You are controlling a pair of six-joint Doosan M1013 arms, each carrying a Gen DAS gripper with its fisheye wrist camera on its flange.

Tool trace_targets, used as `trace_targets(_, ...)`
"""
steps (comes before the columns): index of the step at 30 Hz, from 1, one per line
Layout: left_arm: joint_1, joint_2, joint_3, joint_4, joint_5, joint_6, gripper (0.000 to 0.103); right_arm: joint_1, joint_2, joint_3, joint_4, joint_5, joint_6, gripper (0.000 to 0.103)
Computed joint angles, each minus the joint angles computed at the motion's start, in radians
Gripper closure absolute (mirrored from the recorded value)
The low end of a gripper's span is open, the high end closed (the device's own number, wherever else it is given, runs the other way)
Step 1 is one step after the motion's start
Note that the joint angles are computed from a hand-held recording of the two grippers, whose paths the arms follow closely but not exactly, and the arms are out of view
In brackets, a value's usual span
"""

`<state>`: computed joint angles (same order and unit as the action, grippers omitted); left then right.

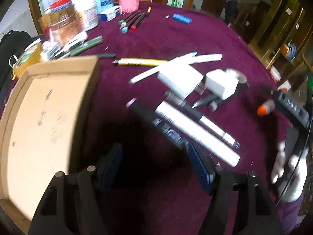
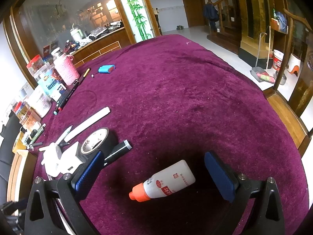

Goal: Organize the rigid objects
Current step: 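Grasp the black marker with the left tool and lift it, then grasp the white orange-capped bottle with the right tool while the left tool carries the marker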

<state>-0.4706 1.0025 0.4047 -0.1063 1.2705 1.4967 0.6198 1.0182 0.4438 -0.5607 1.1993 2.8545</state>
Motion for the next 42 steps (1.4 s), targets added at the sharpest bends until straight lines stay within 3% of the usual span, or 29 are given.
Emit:
trace_targets(3,-0.023,0.058,-0.084,0.053,0.052,-0.021,0.027,-0.002,0.002,-0.003,0.008,0.004,-0.002,0.001)
trace_targets(6,-0.057,0.001,0.038,0.19,-0.042,0.055,0.024,-0.003,-0.006,0.013,0.012,-0.007,0.009,0.001)
trace_targets(8,-0.041,0.003,0.025,0.145,0.01,0.067,0.025,-0.003,-0.009,0.017,0.014,-0.013,0.011,0.001)
trace_targets(10,-0.027,0.004,0.018,0.104,0.031,0.075,0.035,-0.003,-0.007,0.015,0.02,-0.016,0.003,0.001)
trace_targets(16,-0.045,0.051,-0.069,0.152,0.052,0.056,0.035,0.003,0.004,-0.008,-0.009,0.004,-0.004,0.001)
trace_targets(19,-0.052,0.04,-0.027,0.179,-0.04,0.02,0.025,0.005,0.01,-0.02,-0.02,0.017,-0.005,0.001)
trace_targets(21,-0.044,0.009,0.039,0.141,-0.108,0.011,0.026,0.006,0.015,-0.03,-0.023,0.021,-0.014,0.001)
trace_targets(23,-0.042,-0.028,0.116,0.125,-0.182,0.062,0.039,0.008,0.016,-0.033,-0.038,0.023,-0.017,0.001)
trace_targets(25,-0.04,-0.064,0.177,0.106,-0.213,0.096,0.081,0.013,0.015,-0.032,-0.061,0.016,-0.019,0.001)
trace_targets(28,-0.026,-0.091,0.222,0.038,-0.215,0.114,0.084,0.022,0.009,-0.024,-0.1,-0.016,-0.028,0.001)
trace_targets(31,-0.003,-0.127,0.288,-0.063,-0.246,0.133,0.089,0.03,-0.022,0.028,-0.106,-0.117,-0.047,0.001)
trace_targets(35,0.025,-0.179,0.383,-0.198,-0.31,0.174,0.089,0.035,-0.011,-0.012,-0.006,-0.143,-0.194,0.001)
trace_targets(38,0.04,-0.22,0.452,-0.282,-0.364,0.229,0.089,0.034,-0.014,-0.017,-0.006,-0.083,-0.184,0.001)
trace_targets(41,0.053,-0.254,0.506,-0.363,-0.401,0.291,0.089,0.031,0.004,-0.058,-0.03,0.063,-0.216,0.001)
trace_targets(42,0.055,-0.258,0.512,-0.373,-0.406,0.299,0.089,0.028,0.002,-0.052,-0.021,0.078,-0.215,0.001)
